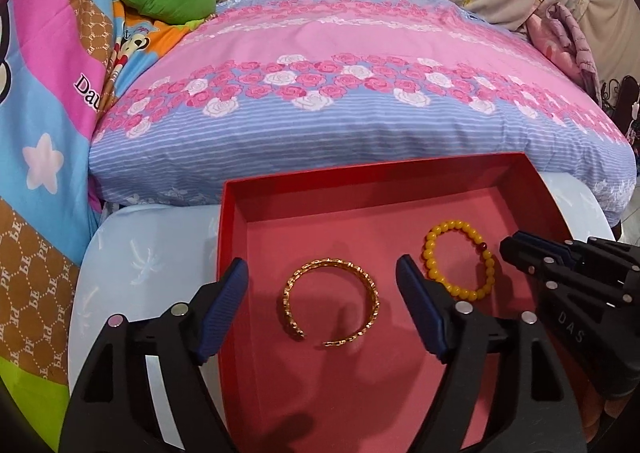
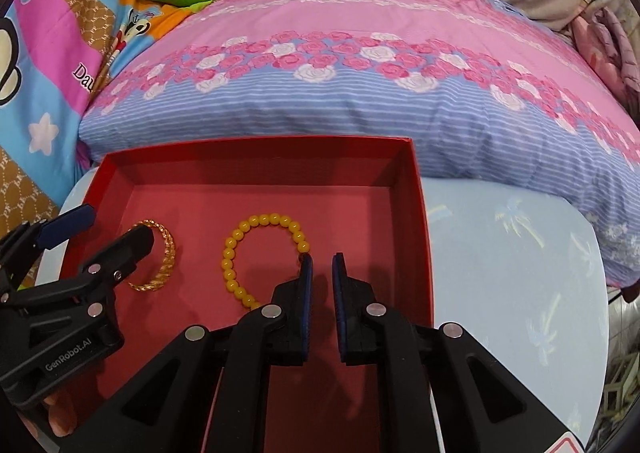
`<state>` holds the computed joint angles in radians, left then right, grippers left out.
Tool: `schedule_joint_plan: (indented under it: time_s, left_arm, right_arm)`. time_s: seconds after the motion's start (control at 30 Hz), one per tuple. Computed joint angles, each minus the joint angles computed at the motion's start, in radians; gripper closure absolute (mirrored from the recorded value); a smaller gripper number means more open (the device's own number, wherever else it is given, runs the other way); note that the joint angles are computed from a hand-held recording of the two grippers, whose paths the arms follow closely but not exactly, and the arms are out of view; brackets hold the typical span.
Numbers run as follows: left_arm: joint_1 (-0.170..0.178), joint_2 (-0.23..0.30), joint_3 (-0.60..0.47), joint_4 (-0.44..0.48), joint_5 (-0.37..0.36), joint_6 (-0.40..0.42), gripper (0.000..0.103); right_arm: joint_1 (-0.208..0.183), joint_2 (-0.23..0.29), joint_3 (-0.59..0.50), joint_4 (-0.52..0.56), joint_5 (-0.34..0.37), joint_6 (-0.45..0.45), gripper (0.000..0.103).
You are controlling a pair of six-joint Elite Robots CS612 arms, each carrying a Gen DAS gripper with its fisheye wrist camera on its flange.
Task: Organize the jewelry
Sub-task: 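Lower both bracelets into the red box and open both tools, then withdraw both tools from the box back toward the bracelet pile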
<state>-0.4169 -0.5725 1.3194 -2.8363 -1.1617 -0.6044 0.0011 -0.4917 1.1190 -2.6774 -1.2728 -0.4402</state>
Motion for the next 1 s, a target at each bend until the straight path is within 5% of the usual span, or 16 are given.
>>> schedule_joint_plan:
  time_s: [0.43, 0.57, 1.0]
  left_arm:
    - [-0.035, -0.045, 0.089, -0.082, 0.024, 0.0, 0.025]
    - [-0.055, -0.086, 0.155, -0.143, 0.062, -0.005, 0.025]
    - [-0.154, -0.234, 0.43, -0.246, 0.159, -0.142, 0.025]
  right_arm:
    - [-0.027, -0.082, 0.167, -0.141, 0.029, 0.015, 0.082]
    - [-0.045, -0.136, 0.26, -0.252, 0.06, 0.002, 0.072]
    - [-0.134, -0.294, 0.562, -0.395, 0.147, -0.06, 0.07]
